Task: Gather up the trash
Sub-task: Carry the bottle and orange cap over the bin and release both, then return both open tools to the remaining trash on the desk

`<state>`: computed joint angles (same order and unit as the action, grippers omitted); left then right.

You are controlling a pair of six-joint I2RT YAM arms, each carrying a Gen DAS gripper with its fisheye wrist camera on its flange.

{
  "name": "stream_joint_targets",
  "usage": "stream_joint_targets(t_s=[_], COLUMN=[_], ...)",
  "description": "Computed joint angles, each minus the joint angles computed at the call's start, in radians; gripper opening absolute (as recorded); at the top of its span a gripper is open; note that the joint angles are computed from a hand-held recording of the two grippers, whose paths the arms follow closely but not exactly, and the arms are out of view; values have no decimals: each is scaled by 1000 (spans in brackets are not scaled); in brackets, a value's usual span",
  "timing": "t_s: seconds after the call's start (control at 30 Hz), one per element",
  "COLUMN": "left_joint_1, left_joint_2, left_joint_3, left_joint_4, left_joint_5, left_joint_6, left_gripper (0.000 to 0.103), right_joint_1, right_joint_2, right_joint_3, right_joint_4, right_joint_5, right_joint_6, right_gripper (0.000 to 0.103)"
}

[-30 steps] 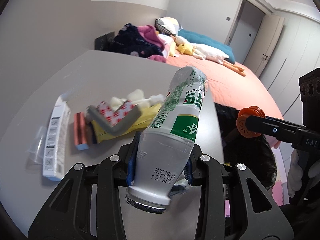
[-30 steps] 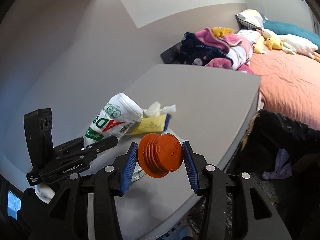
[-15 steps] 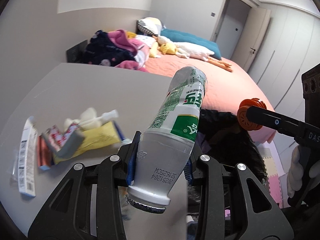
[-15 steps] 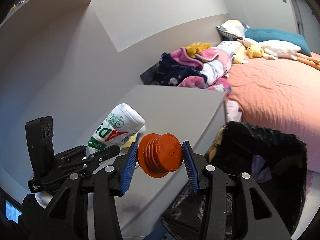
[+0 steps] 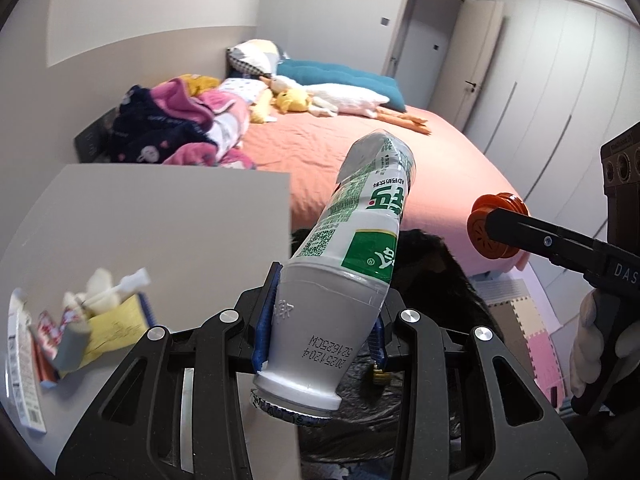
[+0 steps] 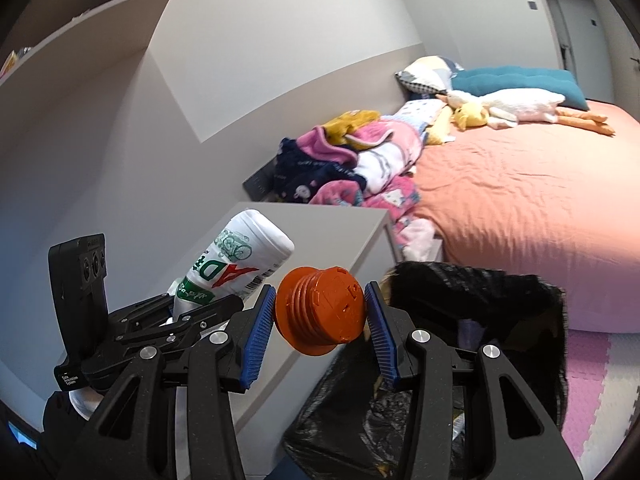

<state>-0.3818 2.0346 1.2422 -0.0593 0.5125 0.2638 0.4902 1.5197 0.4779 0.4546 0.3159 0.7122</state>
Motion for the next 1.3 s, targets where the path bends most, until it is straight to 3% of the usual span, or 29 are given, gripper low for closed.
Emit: stream_joint_targets(t_s=[0.43,0.73,0.8,0.83,0.87,0.97,1.3], left_joint_1=[-124,-178,-188,-191,-200,-211,-204], left_joint_2=[51,98,120,141,136,122,110], left_joint_3=[71,129,166,199,193,166,149], left_joint_4=[-16,-49,-91,-109,-96,-43,-40], left_joint_5=[-13,-16,-21,-36,-78,-116,-146], left_joint_6=[-27,-32,-39,-48,-71,-78,-65], left_gripper=[37,37,58,90,97,97,97], right_joint_1=[-92,-165,-181,-178,-170,-137,-161], right_joint_2=[-193,-231,-256,-285,-305,-362,-302], right_joint_3=[-145,-197,-217,-229,-240,-255,-229], right_joint_4=[-38,-20,-15,-24,-26,-50,-11], right_joint_5=[14,-24,-24,-6,23,116,75], right_joint_6=[-1,-18,-9,-3,1,0,-23], right_gripper=[47,47,48,53,66,80,81])
